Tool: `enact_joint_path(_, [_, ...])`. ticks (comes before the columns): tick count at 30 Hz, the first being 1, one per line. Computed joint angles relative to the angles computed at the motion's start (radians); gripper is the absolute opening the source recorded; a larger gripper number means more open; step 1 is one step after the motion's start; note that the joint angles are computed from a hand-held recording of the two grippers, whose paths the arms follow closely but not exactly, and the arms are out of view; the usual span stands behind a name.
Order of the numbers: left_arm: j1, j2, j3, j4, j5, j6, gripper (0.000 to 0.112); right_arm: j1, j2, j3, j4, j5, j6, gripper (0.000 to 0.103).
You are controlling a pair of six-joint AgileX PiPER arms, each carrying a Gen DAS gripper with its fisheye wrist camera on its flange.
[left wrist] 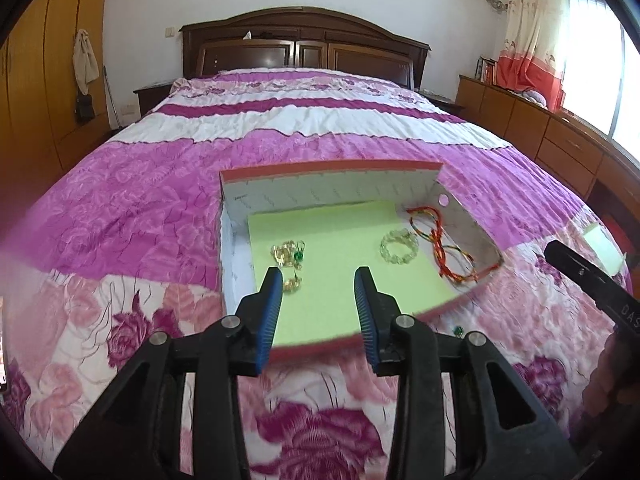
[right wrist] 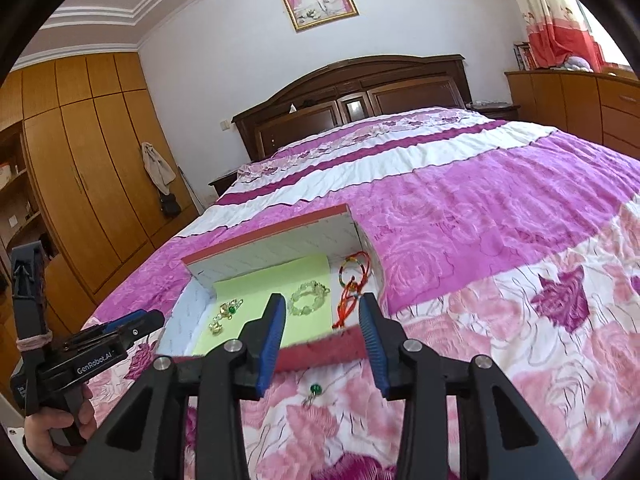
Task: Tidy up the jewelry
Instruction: 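Withdraw both open tools from the box toward the black feather hair clip, then close the left tool on the pink pig-bead bracelet while the right tool grasps the black feather hair clip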
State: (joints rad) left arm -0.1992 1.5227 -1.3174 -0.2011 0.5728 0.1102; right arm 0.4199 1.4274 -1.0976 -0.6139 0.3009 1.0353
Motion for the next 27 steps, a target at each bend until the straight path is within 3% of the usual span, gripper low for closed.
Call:
enact_joint_path(15, [0.020, -0.116, 0.102, -0.067, 0.156, 0.091, 0.033, 0.030, -0.139, 0.106, 0.295, 0.112, -0.215, 0.042])
enact_joint_path(27, [0.007, -0.192, 0.189, -0.098, 0.243, 0.169, 0.034, 0.143, -0.205, 0.157, 0.286, 0.226, -0.162, 0.050])
